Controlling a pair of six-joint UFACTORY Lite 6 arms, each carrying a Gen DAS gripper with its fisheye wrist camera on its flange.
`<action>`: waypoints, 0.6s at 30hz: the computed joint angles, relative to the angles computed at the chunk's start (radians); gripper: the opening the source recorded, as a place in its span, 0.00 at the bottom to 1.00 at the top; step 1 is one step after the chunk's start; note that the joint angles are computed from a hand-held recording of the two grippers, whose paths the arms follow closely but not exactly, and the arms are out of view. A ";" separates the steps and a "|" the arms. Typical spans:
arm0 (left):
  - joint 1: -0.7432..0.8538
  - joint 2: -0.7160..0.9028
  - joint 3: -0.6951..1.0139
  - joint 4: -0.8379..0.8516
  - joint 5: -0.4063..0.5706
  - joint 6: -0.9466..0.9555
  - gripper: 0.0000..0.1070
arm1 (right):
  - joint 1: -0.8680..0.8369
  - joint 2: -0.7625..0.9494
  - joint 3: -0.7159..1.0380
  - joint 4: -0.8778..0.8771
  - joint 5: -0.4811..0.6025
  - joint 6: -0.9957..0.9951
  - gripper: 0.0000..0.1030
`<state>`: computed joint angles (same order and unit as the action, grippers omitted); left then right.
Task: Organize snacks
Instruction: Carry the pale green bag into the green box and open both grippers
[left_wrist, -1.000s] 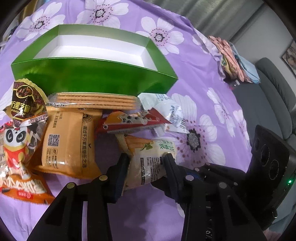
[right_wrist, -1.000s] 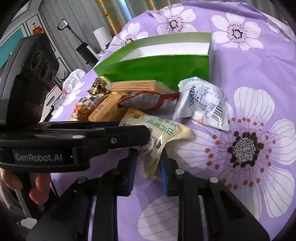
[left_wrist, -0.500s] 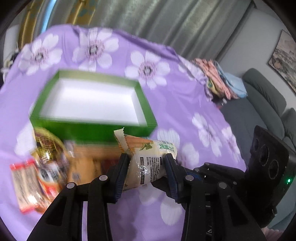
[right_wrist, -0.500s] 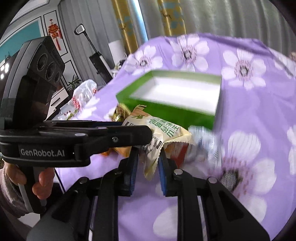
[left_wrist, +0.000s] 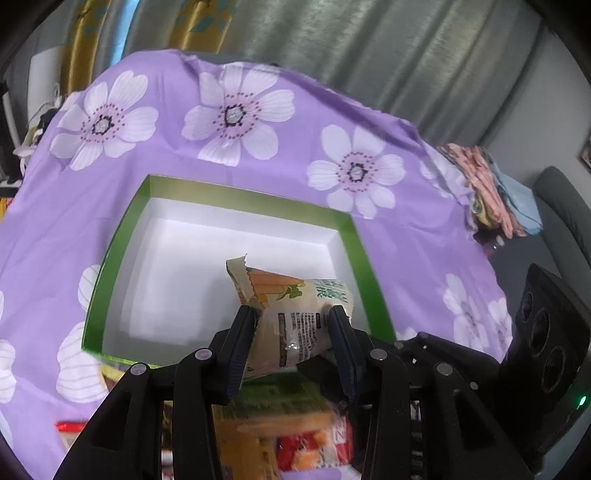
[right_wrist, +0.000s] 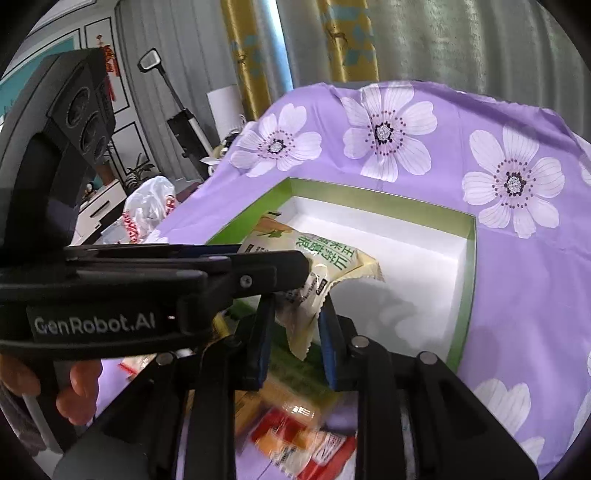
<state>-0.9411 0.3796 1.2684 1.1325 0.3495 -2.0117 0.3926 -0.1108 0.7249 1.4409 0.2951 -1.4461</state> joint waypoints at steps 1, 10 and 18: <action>0.011 0.007 0.003 -0.022 -0.007 0.013 0.49 | 0.015 0.024 0.014 0.015 -0.032 -0.017 0.37; -0.021 -0.135 -0.181 0.084 0.048 -0.179 0.79 | -0.015 -0.126 -0.126 -0.069 -0.114 0.101 0.60; -0.150 -0.274 -0.340 0.077 0.137 -0.293 0.80 | -0.052 -0.479 -0.346 -0.513 -0.018 0.583 0.67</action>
<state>-1.0916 0.1057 0.9284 1.2097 0.4865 -2.3047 0.3401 -0.5901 0.3790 0.9277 0.2773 -0.8634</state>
